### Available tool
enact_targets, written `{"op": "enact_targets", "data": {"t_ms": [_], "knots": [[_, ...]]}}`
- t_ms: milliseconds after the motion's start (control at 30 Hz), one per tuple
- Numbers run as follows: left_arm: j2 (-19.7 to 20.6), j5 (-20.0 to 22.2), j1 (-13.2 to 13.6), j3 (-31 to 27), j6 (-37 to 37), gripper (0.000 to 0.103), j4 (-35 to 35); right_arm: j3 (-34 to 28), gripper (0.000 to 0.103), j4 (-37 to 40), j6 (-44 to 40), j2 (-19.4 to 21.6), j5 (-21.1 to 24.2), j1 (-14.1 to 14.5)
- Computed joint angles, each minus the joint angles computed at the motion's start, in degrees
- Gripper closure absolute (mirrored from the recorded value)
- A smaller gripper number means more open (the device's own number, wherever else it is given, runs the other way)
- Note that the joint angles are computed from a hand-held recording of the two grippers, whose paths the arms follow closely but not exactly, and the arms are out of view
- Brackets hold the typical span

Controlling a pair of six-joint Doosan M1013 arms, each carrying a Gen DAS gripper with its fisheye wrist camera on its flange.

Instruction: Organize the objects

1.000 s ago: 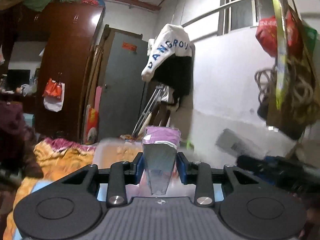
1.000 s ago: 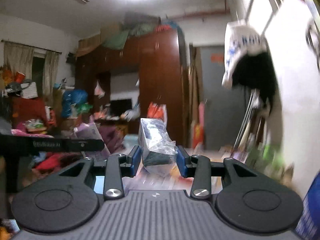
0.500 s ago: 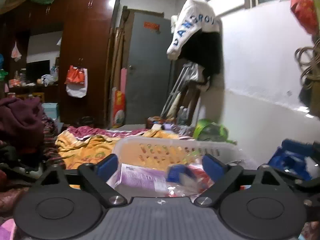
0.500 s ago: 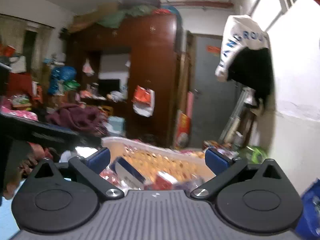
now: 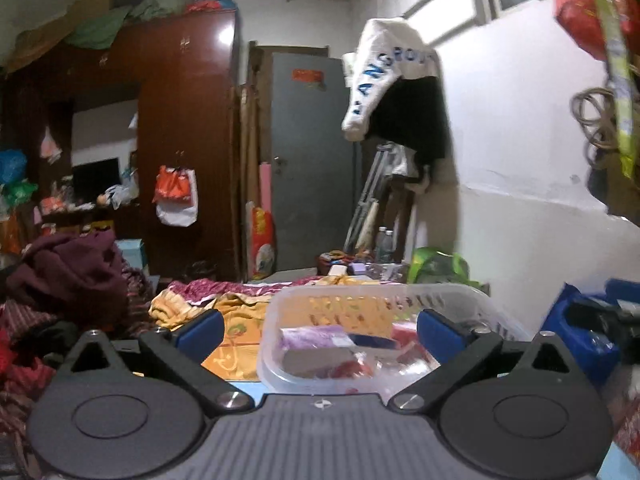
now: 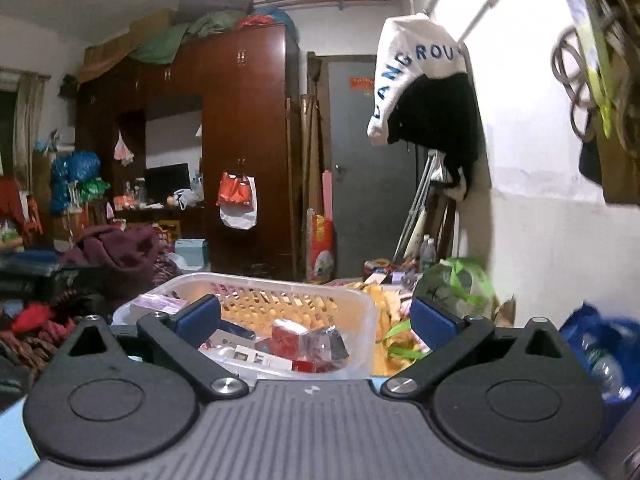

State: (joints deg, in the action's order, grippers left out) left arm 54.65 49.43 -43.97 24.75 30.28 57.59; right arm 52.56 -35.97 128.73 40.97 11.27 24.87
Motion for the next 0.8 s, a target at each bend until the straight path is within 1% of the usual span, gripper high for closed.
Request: {"op": "enact_targets", "data": {"t_ms": [33,67,100,200,233,333,433,533,633,667,800], "knots": [[-0.03,0.25,-0.13,0.04,0.36,0.0,-0.05,0.05,0.0,4.86,-4.17,-0.1,0.16,-0.24],[-0.2,0.44,-0.33,0.39,0.24,0.0,0.21,0.24,0.0,6.71,-5.62,-0.19,0.16,-0.33],[-0.58,0.2,-0.49,1.22,-0.41,0.0,0.89,0.48,0.0,6.16,-5.06,-0.26,0.0,-0.43],[-1.0,0.28,-0.86,1.98,-1.82,0.0,1.76,1.87,0.0,-1.78,2.15,-0.73,-0.41,-0.4],[-1.18,0.07,-0.92,2.43,-2.38,0.0,1.99,3.27,0.0,-4.58,5.01,-1.28,-1.19,-0.42],[-1.44,0.23,-1.05,3.14,-2.35,0.0,1.79,3.98,0.0,-4.46,5.42,-1.6,-1.84,-0.52],[-1.32,0.48,-1.15,3.17,-1.61,0.0,1.19,5.24,0.0,-6.49,7.66,-2.21,-2.87,-0.53],[-0.95,0.65,-1.17,2.66,-0.99,0.0,0.4,5.82,0.0,-6.61,7.29,-2.46,-3.3,-0.47],[-0.92,0.67,-1.27,2.97,-1.2,0.0,0.5,5.98,0.0,-5.0,5.09,-2.5,-3.09,-0.44],[-0.86,0.7,-1.31,2.95,-1.16,0.0,0.51,6.04,0.0,-3.26,3.2,-2.5,-3.23,-0.44],[-0.72,0.88,-1.61,3.11,-1.02,0.0,0.94,6.0,0.0,7.72,-7.59,-2.44,-3.26,-0.57]]}}
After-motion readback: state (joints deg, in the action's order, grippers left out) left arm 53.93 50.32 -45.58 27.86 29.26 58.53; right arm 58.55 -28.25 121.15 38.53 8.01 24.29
